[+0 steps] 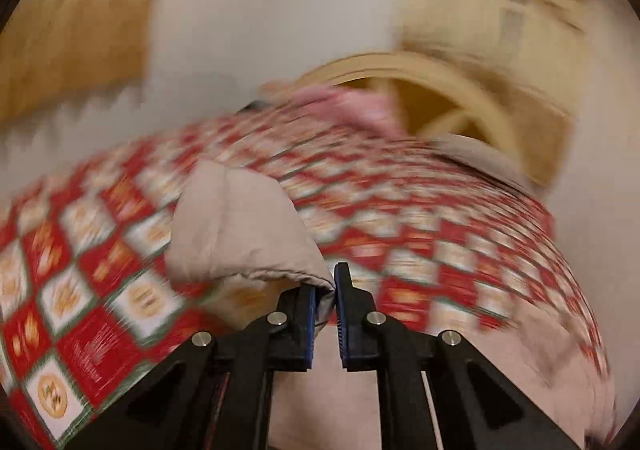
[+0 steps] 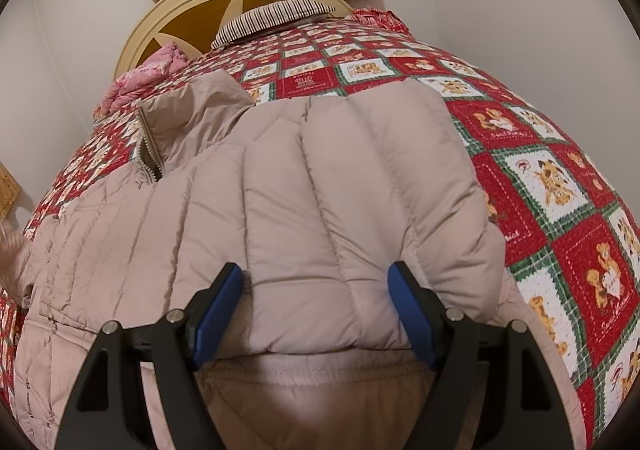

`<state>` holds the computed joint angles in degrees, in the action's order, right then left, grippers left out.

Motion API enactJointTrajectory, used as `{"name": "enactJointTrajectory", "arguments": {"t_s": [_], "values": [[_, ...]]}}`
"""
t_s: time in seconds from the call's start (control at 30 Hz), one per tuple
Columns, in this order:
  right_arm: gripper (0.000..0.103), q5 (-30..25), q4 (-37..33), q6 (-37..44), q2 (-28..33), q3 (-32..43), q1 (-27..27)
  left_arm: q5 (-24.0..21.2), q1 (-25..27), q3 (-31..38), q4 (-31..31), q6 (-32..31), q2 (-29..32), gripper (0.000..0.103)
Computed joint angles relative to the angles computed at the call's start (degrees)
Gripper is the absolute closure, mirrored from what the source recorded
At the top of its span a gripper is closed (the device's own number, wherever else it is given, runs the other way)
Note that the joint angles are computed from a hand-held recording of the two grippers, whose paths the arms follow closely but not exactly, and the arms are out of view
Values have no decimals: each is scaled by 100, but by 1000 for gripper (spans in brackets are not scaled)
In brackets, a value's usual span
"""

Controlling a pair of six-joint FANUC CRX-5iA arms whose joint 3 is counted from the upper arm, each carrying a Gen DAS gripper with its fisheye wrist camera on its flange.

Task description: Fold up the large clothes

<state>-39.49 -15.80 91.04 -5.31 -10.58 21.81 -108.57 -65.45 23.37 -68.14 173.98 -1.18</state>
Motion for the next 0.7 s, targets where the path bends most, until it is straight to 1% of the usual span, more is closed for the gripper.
{"name": "enactJointTrajectory", "arguments": {"t_s": [0.03, 0.07, 0.13, 0.23, 0.3, 0.37, 0.47, 0.5, 0.53, 0.57, 0.6, 0.63, 0.67, 0.7], "values": [[25, 4, -11, -2, -1, 0, 1, 167, -140, 318, -152, -370, 268, 95], [25, 6, -11, -10, -4, -2, 6, 435, -253, 675, -222, -767, 580, 95], [25, 13, -7, -27, -10, -10, 16, 879, -301, 1192, -77, -1341, 1055, 94], [25, 17, -49, -17, -12, -6, 10, 1505, -180, 1941, 528, -2119, 1837, 94], [25, 7, -129, 22, -9, 12, -13, 1754, -89, 2401, 957, -2552, 2366, 94], [25, -5, -227, 83, -2, 33, -48, 1972, -4, 2702, 1367, -2860, 2763, 94], [25, -14, -307, 138, 6, 51, -78, 1626, 115, 3526, 1908, -3639, 3512, 94], [25, -18, -317, 144, 13, 59, -81, 1462, 263, 3835, 2408, -4101, 3804, 94], [25, -16, -322, 140, 10, 55, -81, 1205, 347, 4194, 2677, -4466, 4086, 93], [25, -18, -332, 145, 9, 56, -84, 770, 330, 4741, 2646, -4899, 4464, 93], [25, -23, -368, 163, 8, 61, -94, 555, 207, 5048, 2409, -5128, 4655, 93], [25, -34, -411, 193, 10, 71, -109, 466, 98, 5161, 2186, -5305, 4717, 93], [25, -40, -436, 206, 10, 76, -116, 497, 45, 5120, 2150, -5301, 4664, 92], [25, -42, -444, 206, 12, 79, -118, 631, 34, 4844, 2232, -5128, 4484, 91]]}}
